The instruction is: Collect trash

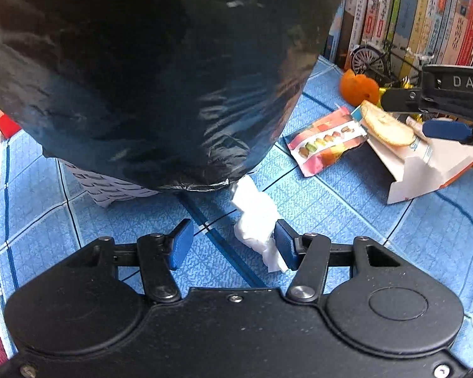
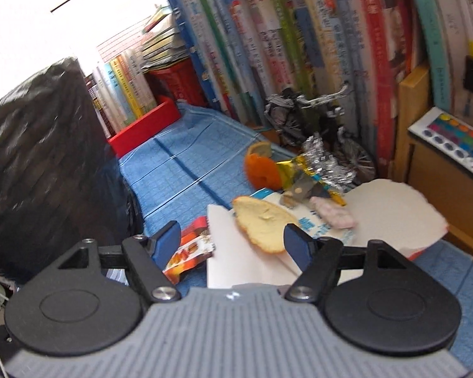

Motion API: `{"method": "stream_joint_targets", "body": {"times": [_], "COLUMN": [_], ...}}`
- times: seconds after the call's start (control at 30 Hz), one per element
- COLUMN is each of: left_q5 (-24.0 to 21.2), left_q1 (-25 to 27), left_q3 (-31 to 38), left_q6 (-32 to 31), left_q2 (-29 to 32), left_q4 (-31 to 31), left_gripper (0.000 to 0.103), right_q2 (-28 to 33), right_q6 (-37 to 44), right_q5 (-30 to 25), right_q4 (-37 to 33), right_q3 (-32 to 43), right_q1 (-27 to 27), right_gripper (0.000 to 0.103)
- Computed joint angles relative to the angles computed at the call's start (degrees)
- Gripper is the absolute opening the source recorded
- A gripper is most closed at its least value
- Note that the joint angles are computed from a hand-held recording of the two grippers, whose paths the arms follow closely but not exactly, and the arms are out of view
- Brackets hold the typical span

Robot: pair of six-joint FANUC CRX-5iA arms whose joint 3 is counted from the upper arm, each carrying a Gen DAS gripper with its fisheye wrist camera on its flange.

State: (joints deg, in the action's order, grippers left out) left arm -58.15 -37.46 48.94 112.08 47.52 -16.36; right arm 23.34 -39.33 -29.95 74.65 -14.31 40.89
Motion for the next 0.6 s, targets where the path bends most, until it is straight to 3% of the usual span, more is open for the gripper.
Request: {"method": "stream_joint_targets", "body": {"times": [0.17,0.3,0.43,0.6], "left_q5": [0.01,0.76,1.98,4.45], "left_q1": [0.0,0.4,0.99,1.8], "left_q3": [0.99,0.6,-0.27,-2.45], "left_q6": [-0.04,0.51,0.53,-1.37], "left_q2": [1.06,1.18,1.0,0.16], "left_q4": [0.54,1.27,2.39,5.31], "left_gripper": [0.055,0.055,0.054,0.038], "right_q2": [1.3,3.26,5.92,8.55], "right_q6": [-0.58,5.21,15.03,23.19], "right_q5": [4.12,4.93,3.75,2.71], "right_q4": [2.52,0.13,-7.54,-16.86], "right_q3": [0.91,3.78,8.52,13.28], "right_q1": [-1.03,-0.72,0.0,0.53], "right_gripper": [0.067,0.065,0.061,0.053]}}
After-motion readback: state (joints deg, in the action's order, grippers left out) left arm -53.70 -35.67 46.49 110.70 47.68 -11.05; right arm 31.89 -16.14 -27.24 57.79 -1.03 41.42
